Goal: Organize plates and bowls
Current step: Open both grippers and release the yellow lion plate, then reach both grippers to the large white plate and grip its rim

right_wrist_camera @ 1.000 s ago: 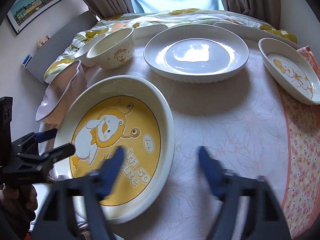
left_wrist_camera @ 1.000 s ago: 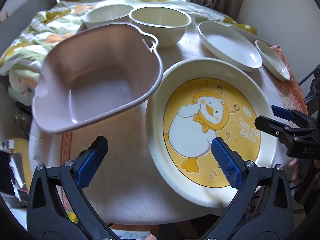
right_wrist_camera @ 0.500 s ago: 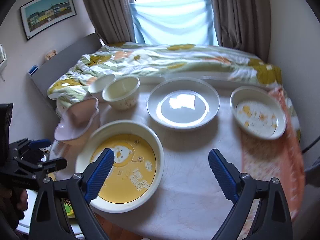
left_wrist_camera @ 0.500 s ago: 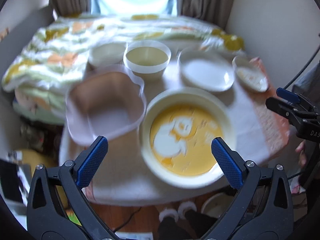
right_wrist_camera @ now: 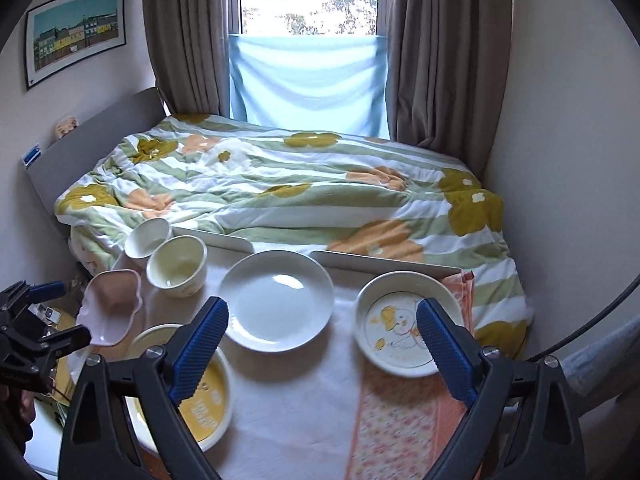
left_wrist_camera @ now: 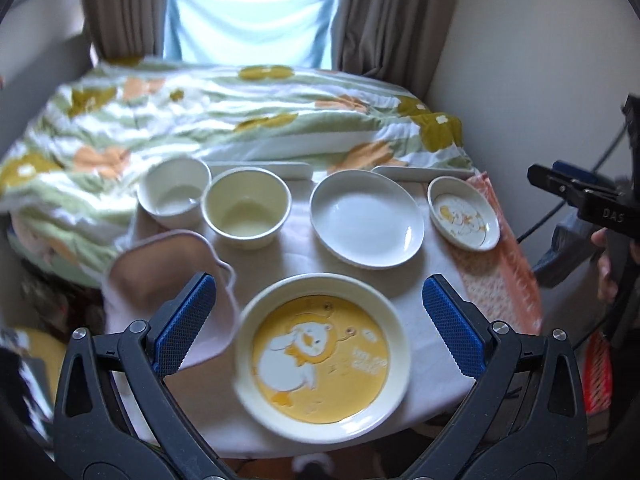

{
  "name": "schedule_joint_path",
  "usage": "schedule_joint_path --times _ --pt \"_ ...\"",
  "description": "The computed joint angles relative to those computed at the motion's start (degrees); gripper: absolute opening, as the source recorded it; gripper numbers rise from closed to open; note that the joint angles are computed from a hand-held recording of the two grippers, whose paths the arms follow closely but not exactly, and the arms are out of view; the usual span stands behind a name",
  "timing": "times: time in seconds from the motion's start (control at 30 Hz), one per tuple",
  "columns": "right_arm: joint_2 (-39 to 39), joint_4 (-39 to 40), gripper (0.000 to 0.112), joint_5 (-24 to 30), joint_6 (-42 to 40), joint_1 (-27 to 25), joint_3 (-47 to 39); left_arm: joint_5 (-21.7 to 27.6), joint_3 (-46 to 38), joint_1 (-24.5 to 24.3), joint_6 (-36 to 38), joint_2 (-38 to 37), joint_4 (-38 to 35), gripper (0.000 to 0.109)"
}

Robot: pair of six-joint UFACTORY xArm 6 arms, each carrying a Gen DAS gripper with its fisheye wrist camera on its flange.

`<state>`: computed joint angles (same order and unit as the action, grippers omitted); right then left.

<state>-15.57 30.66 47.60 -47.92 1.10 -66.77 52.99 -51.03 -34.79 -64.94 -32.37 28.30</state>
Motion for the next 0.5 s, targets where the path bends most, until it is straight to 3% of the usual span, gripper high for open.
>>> schedule_joint_path --times 0.2,0.27,0.37,0.5 --pt "14.7 1.1 0.094 8.9 -5.4 -0.7 -14.2 -0.8 -4.4 3.0 -6.9 9.1 -1.4 0.103" --pt "21.4 0.7 0.094 14.0 -6.8 -0.6 -21.1 -5.1 -4.5 5.0 -8.3 11.9 -3.9 0.103" --pt "29.7 -0.3 0.094 18.7 -9.0 -0.2 -29.0 -6.9 -6.6 6.4 -9.7 17.5 -5.8 0.102" --pt "42.2 -2.2 0.087 27.7 -10.4 0.7 -42.6 -8.7 -10.3 8.6 -10.4 25.5 -9.6 0.089"
